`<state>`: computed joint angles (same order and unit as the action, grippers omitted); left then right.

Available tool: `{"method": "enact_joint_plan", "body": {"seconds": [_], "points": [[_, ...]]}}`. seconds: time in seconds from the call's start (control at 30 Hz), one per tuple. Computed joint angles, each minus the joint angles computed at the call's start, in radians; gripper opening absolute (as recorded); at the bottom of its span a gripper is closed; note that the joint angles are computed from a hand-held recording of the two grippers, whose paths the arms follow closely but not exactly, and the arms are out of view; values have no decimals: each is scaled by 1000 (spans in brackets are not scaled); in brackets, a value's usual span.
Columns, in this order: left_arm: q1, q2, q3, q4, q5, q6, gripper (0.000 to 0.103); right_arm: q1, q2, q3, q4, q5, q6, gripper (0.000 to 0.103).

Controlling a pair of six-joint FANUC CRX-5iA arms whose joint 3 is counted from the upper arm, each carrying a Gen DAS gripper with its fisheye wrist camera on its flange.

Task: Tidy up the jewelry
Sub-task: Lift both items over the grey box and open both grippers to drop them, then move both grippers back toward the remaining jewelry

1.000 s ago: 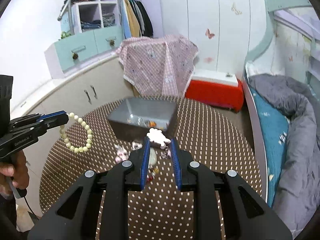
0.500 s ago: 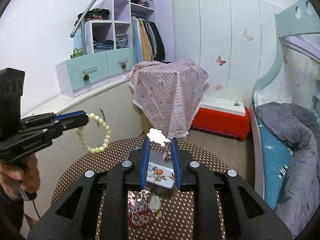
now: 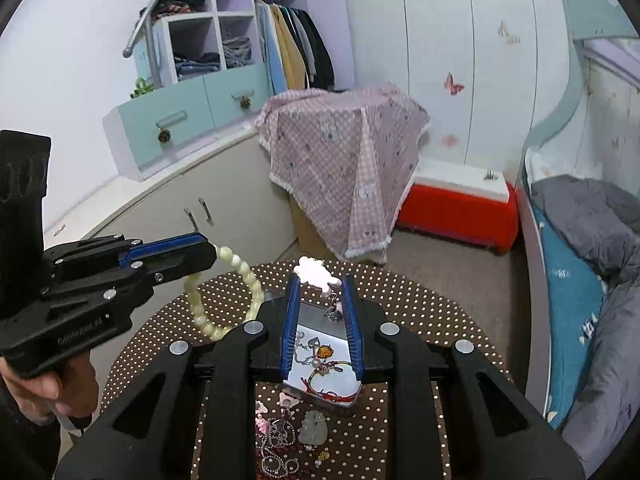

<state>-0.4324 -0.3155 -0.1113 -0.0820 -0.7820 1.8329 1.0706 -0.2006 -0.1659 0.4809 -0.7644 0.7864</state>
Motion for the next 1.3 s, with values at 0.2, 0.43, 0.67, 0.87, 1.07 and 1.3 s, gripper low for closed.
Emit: {"method": "enact_joint_plan", "body": {"seconds": [0.2,0.43,0.67,0.87,1.07,1.3], "points": [[-39,60,74,-130,-82,103,86,-40,46,21,-12,-26,-57,71],[-76,7,70,-260,-101,237,94,-34,-30,-79,95,5,-238,95],[-128,-87,34,-345,-112,305,94,47,-111,-162,256,-71,-421,95],[-179,-164,2,-399,-127,337,95,172,-193,-234,407,-200,-600,95],[-287,-224,-5,-524,-198,428,96,289,-238,-277,496,-327,-704,95],[-519,-192,36,-750,-394,632,97,354,-281,-318,512,-342,-704,95]]}}
